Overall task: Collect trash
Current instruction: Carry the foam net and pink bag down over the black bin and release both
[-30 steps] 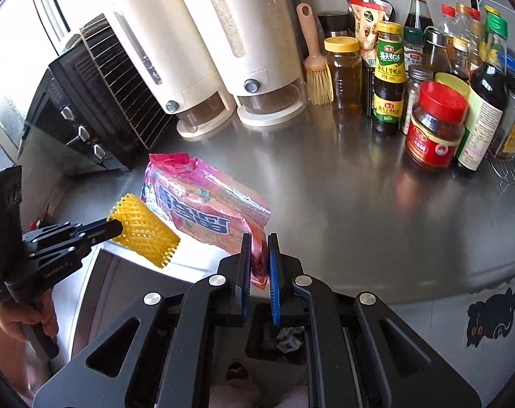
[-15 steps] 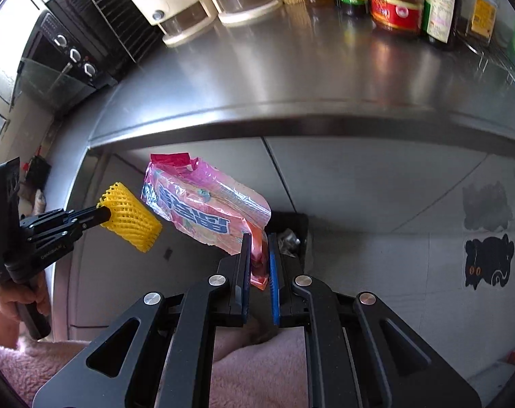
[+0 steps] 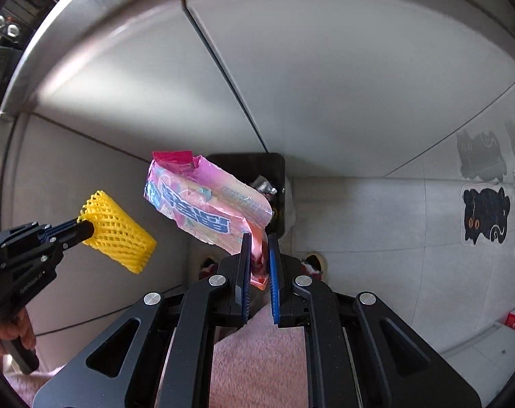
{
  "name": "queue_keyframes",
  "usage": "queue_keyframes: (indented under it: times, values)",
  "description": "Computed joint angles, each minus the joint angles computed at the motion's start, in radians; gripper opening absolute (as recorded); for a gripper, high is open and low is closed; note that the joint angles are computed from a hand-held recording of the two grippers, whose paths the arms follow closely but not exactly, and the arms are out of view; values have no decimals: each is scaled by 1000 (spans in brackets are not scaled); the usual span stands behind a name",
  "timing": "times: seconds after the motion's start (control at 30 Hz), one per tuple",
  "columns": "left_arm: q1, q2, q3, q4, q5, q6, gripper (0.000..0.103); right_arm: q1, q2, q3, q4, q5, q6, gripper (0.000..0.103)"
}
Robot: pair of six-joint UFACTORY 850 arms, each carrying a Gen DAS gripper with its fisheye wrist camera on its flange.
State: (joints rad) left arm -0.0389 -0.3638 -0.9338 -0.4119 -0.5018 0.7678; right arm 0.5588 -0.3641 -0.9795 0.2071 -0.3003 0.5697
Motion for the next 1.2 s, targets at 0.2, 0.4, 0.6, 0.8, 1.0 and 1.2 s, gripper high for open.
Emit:
queue_keyframes:
  times: [0.2, 0.4, 0.6, 0.8, 1.0, 1.2]
  values:
    - [-19, -128, -72, 55, 6, -116, 7, -12, -110, -68, 49, 6, -35, 11]
    - [-31, -216, -128, 81, 16, -175, 7, -35, -201, -133, 205, -2, -149, 11]
    - [-44, -269, -165, 91, 3, -207, 7, -44, -291, -208, 208, -38, -163, 11]
    - [-38, -308, -196, 73, -20, -212, 11, -41, -332, -245, 247, -40, -210, 14]
    - [-36, -319, -221, 111, -25, -264, 28, -37, -344, -273, 183, -42, -153, 29]
    - [-40, -302, -232, 139, -14, -286, 64, -37, -328, -275, 68, -43, -54, 67]
